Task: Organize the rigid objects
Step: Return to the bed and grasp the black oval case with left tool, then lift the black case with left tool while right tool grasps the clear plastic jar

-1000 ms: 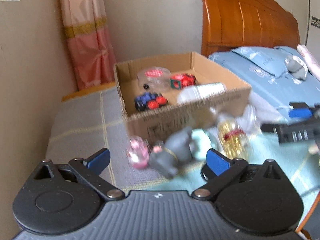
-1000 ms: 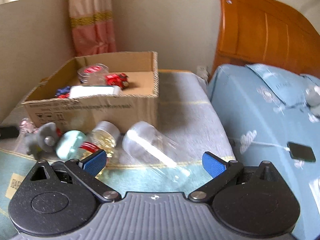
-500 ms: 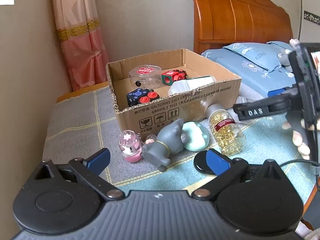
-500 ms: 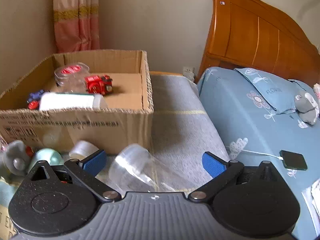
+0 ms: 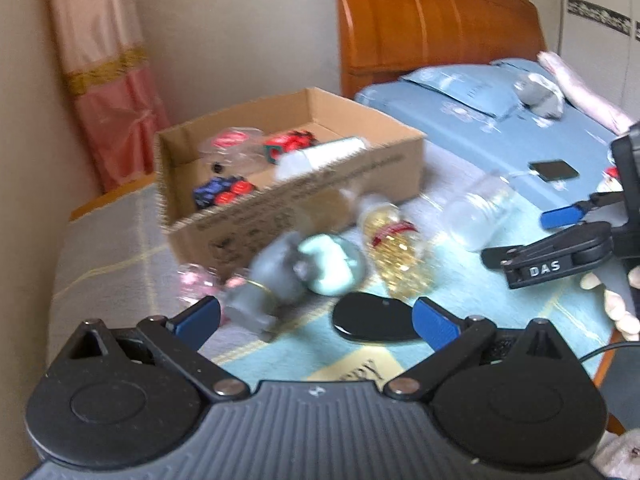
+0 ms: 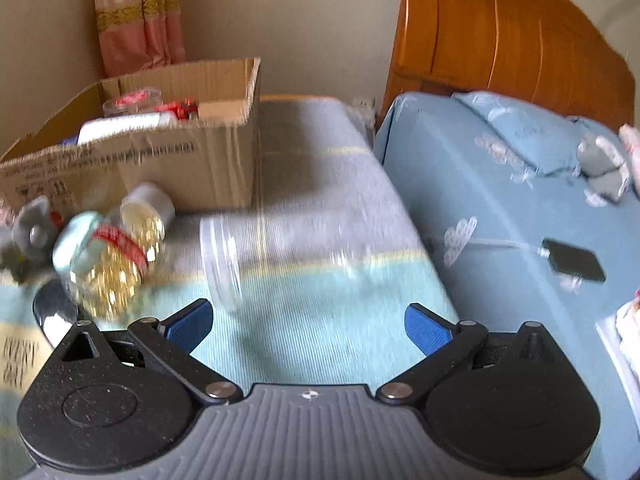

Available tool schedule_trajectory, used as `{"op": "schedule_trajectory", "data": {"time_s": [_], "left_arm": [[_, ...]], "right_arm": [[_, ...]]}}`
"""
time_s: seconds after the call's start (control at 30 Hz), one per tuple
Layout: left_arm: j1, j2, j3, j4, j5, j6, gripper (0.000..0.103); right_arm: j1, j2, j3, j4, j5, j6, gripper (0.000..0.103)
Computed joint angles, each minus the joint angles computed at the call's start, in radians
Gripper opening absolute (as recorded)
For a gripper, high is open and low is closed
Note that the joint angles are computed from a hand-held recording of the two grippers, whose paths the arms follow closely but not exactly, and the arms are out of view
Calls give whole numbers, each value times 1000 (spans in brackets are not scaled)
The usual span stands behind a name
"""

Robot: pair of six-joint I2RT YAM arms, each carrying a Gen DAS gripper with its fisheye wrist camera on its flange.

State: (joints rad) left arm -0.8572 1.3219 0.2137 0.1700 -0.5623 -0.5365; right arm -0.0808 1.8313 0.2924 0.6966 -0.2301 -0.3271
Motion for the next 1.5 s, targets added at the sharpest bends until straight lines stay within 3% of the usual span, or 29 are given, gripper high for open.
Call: {"op": "schedule_trajectory", "data": {"time_s": [0.3,0.47,0.87,1.0,1.07,1.23,1.5], "left_arm": [[24,235,23,196,159,51,102],[65,354,43,292,239,77,102],[98,468,65,445,250,168,102],[107,483,75,463,268,195,100],[110,473,72,465,278,210,90],[110,435,62,420,274,195,90],[99,414,10,451,255,170,90]], "right_arm": [[-90,81,20,17,-154,-137,103],[-115,117,-5,97,-190,-156,103],[-159,93,27,6,-249,-233,103],[-167,103,39,-1,-269,-253,103],[-173,112,52,-8,-283,-268,103],[-168,113,109,-90,-299,-305,103],[-155,113,224,-276,-322,-381,103]]}}
